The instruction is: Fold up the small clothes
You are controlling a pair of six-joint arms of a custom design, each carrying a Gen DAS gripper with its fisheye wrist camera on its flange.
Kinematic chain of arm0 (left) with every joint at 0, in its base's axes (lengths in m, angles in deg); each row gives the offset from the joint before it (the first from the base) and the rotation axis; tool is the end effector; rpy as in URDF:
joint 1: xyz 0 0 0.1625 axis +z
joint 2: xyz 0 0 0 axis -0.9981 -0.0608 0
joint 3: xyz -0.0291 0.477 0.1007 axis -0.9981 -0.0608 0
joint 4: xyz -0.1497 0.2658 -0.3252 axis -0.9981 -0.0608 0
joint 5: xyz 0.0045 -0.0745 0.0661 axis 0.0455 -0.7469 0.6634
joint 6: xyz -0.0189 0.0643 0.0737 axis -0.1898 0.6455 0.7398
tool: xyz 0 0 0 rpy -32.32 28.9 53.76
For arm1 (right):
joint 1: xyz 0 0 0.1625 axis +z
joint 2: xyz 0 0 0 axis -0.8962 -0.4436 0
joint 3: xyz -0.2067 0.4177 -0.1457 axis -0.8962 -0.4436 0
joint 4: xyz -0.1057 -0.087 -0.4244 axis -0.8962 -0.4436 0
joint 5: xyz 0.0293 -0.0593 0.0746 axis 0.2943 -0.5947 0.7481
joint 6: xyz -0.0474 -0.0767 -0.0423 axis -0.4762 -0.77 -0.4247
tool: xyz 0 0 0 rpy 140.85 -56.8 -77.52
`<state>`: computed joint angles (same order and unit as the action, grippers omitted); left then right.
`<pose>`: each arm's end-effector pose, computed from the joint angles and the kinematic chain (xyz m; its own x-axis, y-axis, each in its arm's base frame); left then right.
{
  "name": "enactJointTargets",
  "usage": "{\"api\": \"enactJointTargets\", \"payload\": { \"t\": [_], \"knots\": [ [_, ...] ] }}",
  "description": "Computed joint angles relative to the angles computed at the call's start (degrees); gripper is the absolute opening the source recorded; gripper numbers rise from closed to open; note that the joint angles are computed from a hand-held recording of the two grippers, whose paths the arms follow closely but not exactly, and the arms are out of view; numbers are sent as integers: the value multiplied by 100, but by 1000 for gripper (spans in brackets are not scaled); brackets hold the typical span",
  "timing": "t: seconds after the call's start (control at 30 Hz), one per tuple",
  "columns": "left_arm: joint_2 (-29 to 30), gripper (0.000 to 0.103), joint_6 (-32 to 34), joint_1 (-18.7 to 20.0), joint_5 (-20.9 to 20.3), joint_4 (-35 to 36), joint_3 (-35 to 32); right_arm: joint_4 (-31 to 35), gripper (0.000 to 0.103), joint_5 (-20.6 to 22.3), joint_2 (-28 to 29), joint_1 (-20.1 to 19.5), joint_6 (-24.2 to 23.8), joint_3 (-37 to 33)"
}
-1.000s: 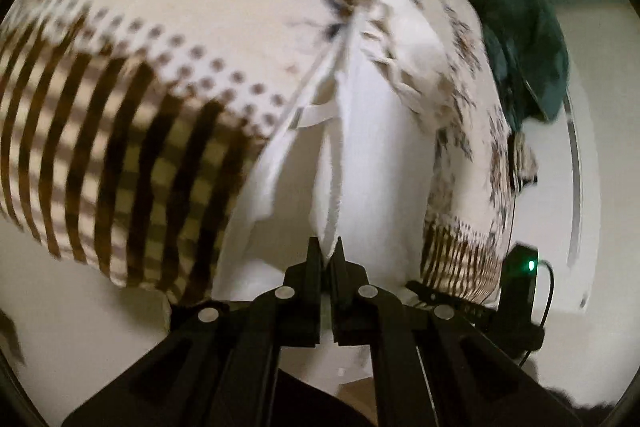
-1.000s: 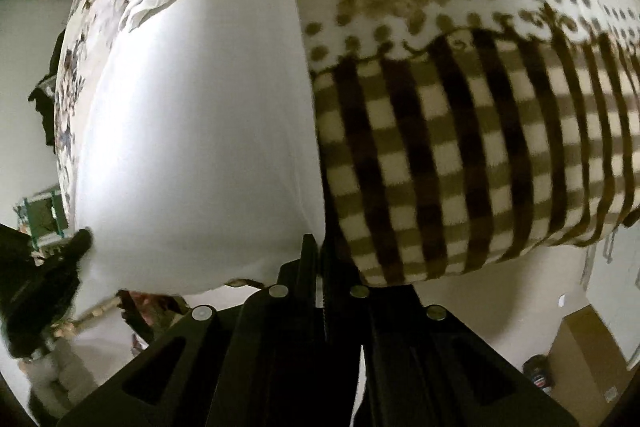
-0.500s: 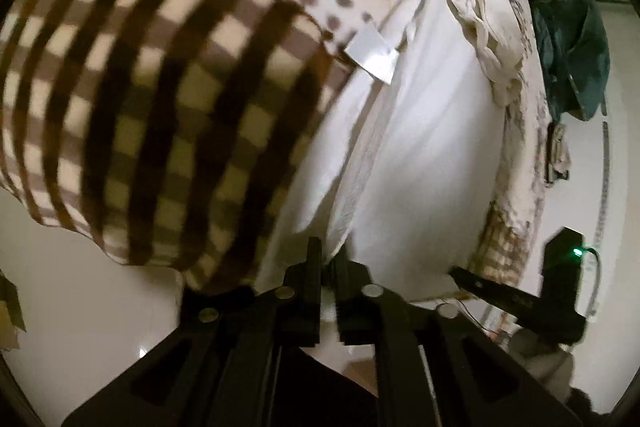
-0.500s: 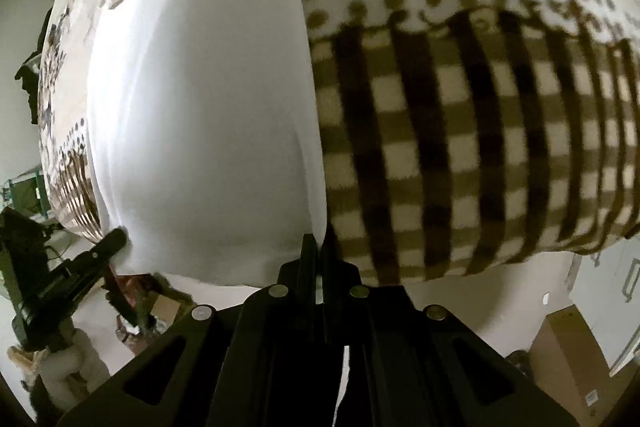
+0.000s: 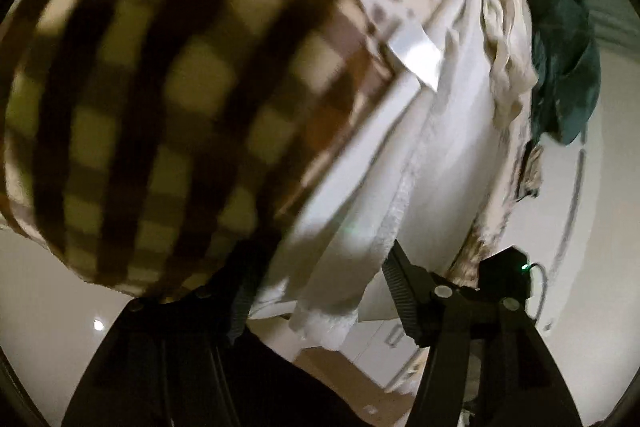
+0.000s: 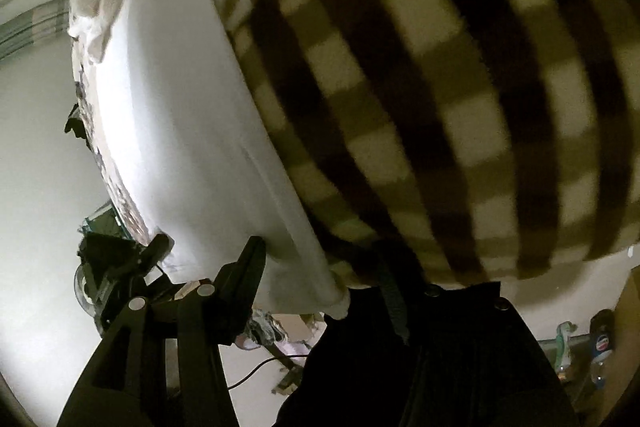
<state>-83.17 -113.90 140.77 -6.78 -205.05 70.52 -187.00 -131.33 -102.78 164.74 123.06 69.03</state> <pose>-0.1162 -0.3952 0.2858 -0.9210 -0.3824 -0.0743 -0.3839 0.9233 0.0077 0.1925 -0.3031 0.1671 -0.8290 0.5477 0.1131 0.5569 0.8271 0.0759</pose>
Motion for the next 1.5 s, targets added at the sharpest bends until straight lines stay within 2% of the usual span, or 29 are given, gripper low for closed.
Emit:
{"api": "enactJointTargets", "payload": {
  "t": [0.03,0.1,0.13,0.17,0.27,0.4,0.5,0.57,0.63,0.8,0.87,1.0,1.07,1.1,1.13,1.17,1.2,1.23,1.27,1.33,1.43,1.5],
  "knots": [
    [31,57,40,-46,-16,17,-9,-85,57,5,-2,-69,-40,56],
    [46,50,54,-180,73,84,-22,-344,42,-9,62,-54,38,159],
    [10,23,60,-265,142,135,-28,-390,27,-4,56,-33,93,183],
    [-34,9,18,-347,222,255,-49,-455,18,11,39,5,135,209],
    [-212,7,-155,-541,284,305,-82,-422,9,56,-163,170,194,236],
    [-298,5,-442,-728,196,26,-216,-376,8,185,-399,498,333,82],
    [-153,4,-546,-814,308,-382,-426,-456,8,226,-583,728,498,-119],
    [6,4,-564,-846,529,-767,-623,-552,7,155,-652,826,545,-324],
    [330,4,-451,-741,626,-1197,-914,-818,7,41,-590,846,513,-594],
    [1424,4,316,-180,412,-2185,-1776,-1250,7,-284,-173,583,80,-1350],
    [1879,4,696,38,393,-2267,-2217,-1384,7,-393,158,412,-141,-1742],
    [2842,5,1061,474,303,-2253,-3143,-1227,7,-635,736,97,-596,-2520],
    [3142,8,1086,712,100,-2098,-3502,-1155,7,-503,1080,-129,-807,-2911],
    [3192,13,1029,818,-6,-1947,-3616,-1209,9,-448,1185,-223,-834,-3015],
    [3279,34,926,935,-159,-1929,-3737,-1434,10,-304,1279,-351,-789,-3054],
    [3309,64,881,1019,-301,-2151,-3746,-1796,21,-132,1320,-460,-705,-3010],
    [3287,73,884,1061,-335,-2360,-3719,-2112,31,-65,1322,-530,-620,-2975],
    [3244,74,896,1072,-324,-2445,-3697,-2629,58,-10,1312,-588,-526,-2844],
    [3218,74,936,1092,-327,-2405,-3706,-2918,76,51,1238,-643,-469,-2735],
    [3194,74,1171,1054,-93,-1916,-3835,-2776,78,-187,1195,-632,-511,-2757],
    [3339,74,1891,919,432,-788,-4183,-1619,78,-733,1209,-532,-839,-3007],
    [3558,74,2332,878,592,-191,-4421,-1034,78,-736,1343,-522,-1038,-3164]
  ]
}}
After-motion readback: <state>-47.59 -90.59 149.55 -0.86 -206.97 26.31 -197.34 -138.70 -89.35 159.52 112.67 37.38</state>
